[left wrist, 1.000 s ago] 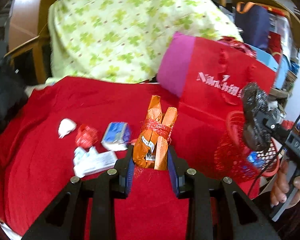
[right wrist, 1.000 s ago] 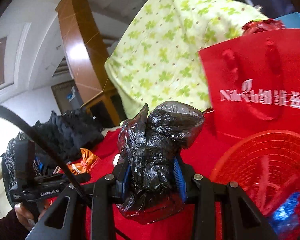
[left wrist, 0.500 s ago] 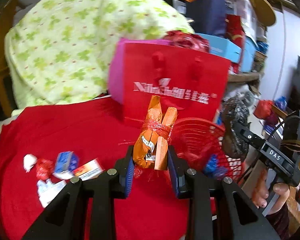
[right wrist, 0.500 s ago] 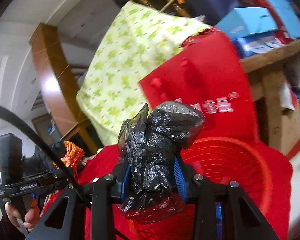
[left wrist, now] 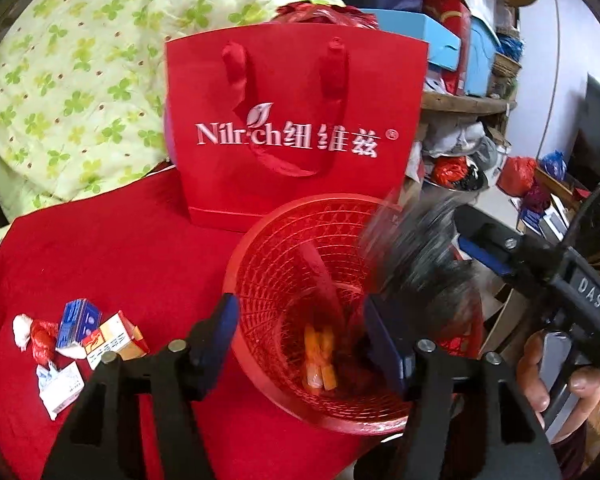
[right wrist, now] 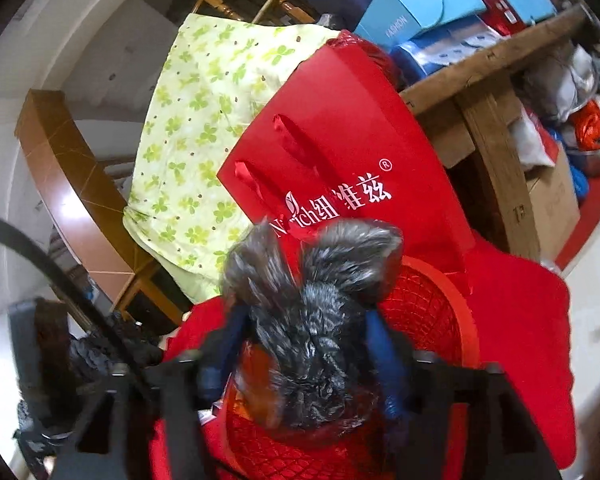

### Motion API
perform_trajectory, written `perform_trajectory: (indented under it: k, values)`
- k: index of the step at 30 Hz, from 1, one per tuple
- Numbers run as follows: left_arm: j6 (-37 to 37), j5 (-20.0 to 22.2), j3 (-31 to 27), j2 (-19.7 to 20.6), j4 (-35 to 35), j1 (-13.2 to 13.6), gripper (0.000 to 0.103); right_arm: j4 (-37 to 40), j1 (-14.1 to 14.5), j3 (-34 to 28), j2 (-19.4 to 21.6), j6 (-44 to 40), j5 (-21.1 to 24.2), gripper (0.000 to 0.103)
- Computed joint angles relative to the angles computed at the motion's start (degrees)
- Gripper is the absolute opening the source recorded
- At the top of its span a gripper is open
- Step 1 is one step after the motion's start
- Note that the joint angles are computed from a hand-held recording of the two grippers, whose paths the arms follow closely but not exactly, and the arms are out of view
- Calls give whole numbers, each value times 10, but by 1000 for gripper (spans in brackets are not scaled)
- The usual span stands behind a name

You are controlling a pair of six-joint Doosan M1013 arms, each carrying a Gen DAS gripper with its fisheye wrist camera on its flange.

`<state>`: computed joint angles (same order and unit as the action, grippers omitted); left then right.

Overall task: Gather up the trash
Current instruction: 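Carry the orange package and black bag to the red mesh basket and release both, then move both open tools back over the remaining boxes and tissues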

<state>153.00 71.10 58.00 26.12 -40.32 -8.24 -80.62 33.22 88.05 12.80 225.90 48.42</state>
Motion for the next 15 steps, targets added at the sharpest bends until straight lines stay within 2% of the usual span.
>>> perform_trajectory:
  k: [4, 8, 11, 15]
  values:
    - [-15, -2, -12, 6, -6, 14, 66, -52, 4, 8, -2, 44, 7, 71]
    - [-25, -28, -13, 6, 3, 35, 69, -113, 14, -4, 8, 53, 18, 71]
    - [-38, -50, -15, 8, 12, 54, 69, -176, 19, -15, 19, 67, 7, 71]
    - [-49, -90, -20, 15, -3, 87, 71, -259, 23, -49, 44, 69, -31, 71]
